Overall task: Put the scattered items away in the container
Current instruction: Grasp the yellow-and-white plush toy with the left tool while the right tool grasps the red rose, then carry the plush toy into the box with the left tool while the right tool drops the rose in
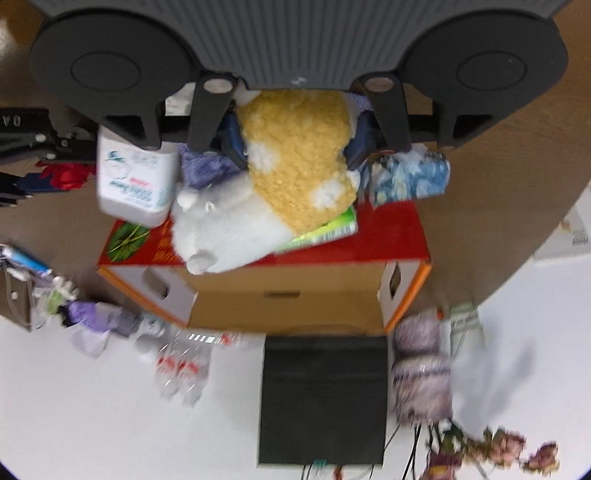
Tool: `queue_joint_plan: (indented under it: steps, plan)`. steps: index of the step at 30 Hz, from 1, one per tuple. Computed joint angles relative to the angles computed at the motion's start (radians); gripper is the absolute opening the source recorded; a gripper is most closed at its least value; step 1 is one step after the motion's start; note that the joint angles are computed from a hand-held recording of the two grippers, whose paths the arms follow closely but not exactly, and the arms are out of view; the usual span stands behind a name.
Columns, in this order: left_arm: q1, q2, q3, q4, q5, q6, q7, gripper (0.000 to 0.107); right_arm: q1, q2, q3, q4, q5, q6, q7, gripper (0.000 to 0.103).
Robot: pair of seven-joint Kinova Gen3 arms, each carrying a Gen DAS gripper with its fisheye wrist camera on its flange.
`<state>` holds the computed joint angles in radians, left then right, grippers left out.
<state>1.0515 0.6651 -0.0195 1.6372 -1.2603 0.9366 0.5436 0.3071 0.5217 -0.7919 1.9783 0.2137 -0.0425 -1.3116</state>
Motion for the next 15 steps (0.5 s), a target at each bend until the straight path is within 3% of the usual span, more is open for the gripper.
queue_joint_plan:
  steps: [3, 8, 15]
  plan:
    - [0.042, -0.021, -0.016, 0.046, -0.085, 0.024, 0.074, 0.055, 0.104, 0.015, -0.112, 0.013, 0.028, -0.011, 0.005, 0.054]
    - [0.023, -0.058, 0.016, 0.068, -0.179, 0.058, 0.132, 0.055, 0.224, 0.061, -0.268, -0.018, 0.056, 0.016, 0.007, 0.050]
    - [-0.102, -0.083, 0.049, 0.028, -0.230, 0.017, 0.121, 0.056, 0.216, 0.174, -0.358, -0.213, -0.018, 0.104, 0.071, 0.050]
